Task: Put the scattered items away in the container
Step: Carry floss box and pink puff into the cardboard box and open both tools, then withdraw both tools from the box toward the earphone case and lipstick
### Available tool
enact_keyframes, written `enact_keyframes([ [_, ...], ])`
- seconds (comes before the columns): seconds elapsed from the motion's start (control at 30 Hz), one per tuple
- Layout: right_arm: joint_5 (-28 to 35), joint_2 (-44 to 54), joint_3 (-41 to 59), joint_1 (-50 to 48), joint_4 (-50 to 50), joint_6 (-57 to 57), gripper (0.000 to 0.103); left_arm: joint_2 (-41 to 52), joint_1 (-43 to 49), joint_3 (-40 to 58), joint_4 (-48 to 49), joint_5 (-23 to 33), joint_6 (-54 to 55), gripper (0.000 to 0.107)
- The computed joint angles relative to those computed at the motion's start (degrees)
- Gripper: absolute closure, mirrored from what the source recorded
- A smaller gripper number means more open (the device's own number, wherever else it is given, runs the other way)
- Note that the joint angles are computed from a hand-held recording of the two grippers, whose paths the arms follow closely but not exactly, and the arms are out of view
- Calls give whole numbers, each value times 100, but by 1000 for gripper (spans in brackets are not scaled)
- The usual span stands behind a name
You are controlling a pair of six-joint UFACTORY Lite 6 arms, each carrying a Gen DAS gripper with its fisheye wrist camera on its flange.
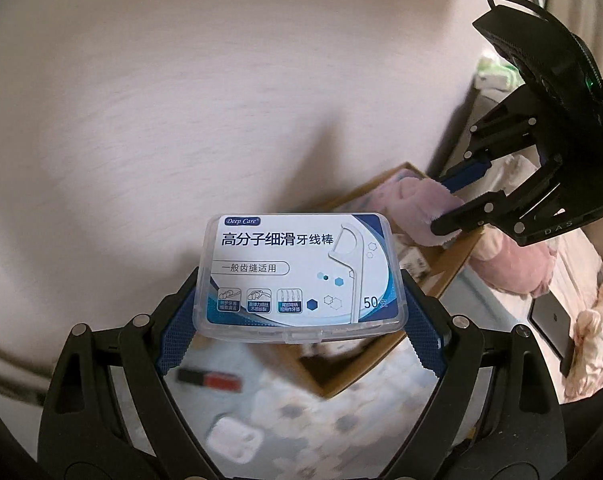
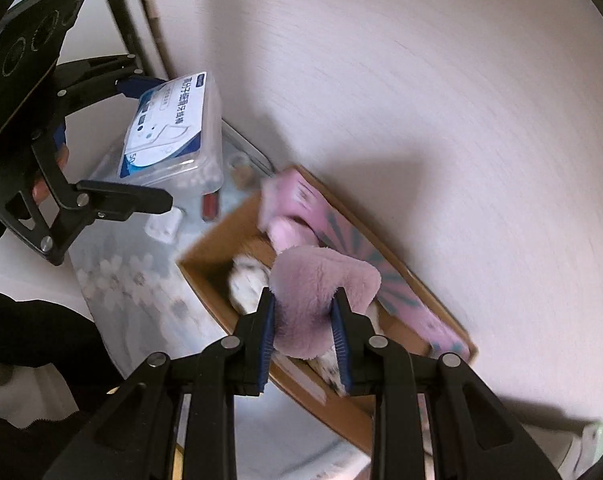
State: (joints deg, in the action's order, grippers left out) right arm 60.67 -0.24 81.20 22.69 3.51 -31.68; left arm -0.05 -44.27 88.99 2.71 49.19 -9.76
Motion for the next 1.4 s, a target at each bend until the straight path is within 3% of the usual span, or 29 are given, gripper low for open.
enact_keyframes([
  [0.17,193,-406,-372,-915,239,-610,79,727,-339,386,-63,-188,-103,19],
  [0.3,24,-523,-874,-1483,403,-1089,79,1701,-342,1339,-221,-26,14,19],
  [0.37,259,-530,-696,-1896,509,-1411,79,2024,-286,1471,-298,-167,89,19],
  [0.7,227,-394,-749,-2290,819,-1909,79,2375,-580,1571,13,-249,-368,19],
  [0.77,42,-374,-814,-2205,768,-1843,78,2533,-580,1828,34,-47,-438,18],
  [0.8,-9,-343,-819,-2188,790,-1821,76,2635,-571,1959,-17,100,-432,18],
  [0.87,98,-222,-699,-2175,862,-1746,60,2792,-650,2087,232,274,-658,4],
  [0.9,-17,-255,-734,-2131,822,-1633,45,2738,-704,1998,440,280,-810,4],
  [0.93,-155,-283,-803,-2103,816,-1610,38,2647,-716,1869,508,260,-851,4],
  [1.4,96,-832,-766,-1934,772,-1051,37,826,-475,532,919,626,-1040,4],
])
